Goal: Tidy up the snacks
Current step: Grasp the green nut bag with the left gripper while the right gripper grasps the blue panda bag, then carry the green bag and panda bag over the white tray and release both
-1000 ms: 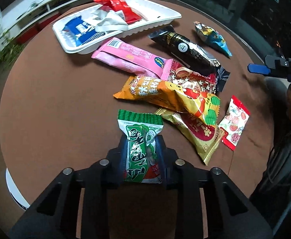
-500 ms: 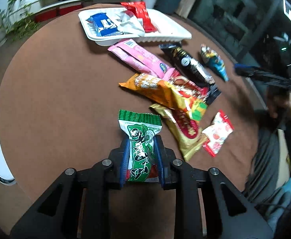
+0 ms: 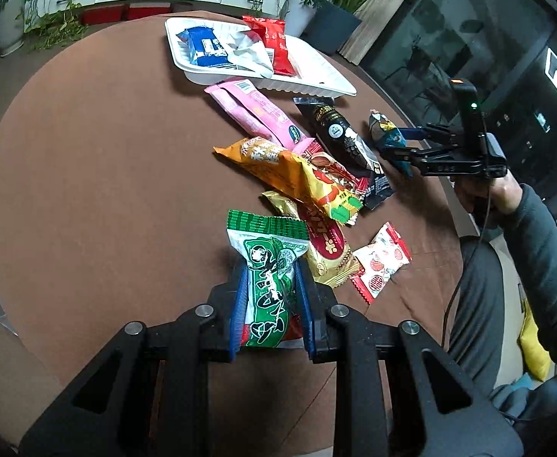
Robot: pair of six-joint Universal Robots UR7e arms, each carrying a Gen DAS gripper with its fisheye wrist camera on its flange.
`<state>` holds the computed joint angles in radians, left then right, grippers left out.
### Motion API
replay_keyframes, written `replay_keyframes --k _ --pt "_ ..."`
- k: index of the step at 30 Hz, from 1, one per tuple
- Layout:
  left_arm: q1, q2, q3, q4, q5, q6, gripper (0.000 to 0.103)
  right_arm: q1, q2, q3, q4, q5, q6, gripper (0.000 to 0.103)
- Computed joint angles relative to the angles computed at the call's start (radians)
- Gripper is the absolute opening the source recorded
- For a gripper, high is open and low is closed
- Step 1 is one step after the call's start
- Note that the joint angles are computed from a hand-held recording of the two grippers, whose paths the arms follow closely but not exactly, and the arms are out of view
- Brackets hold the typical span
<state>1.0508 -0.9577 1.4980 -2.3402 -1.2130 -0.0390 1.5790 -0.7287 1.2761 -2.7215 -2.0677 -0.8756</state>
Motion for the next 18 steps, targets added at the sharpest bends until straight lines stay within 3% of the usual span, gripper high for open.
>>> replay_keyframes --k 5,9,18 --pt "0.007 0.009 -0.005 -0.004 -0.011 -0.004 0.022 -0.008 -0.005 -0.005 0.017 0.01 0.024 0.063" --pt "0.009 0.009 -0.006 -0.009 -0.017 -0.007 0.022 -0.011 -0.012 -0.004 0.026 0.01 0.048 0.051" --pt "0.015 -0.003 0.01 -0.026 -0.03 -0.017 0.022 -0.006 0.019 -0.073 0.082 -0.009 0.11 0.049"
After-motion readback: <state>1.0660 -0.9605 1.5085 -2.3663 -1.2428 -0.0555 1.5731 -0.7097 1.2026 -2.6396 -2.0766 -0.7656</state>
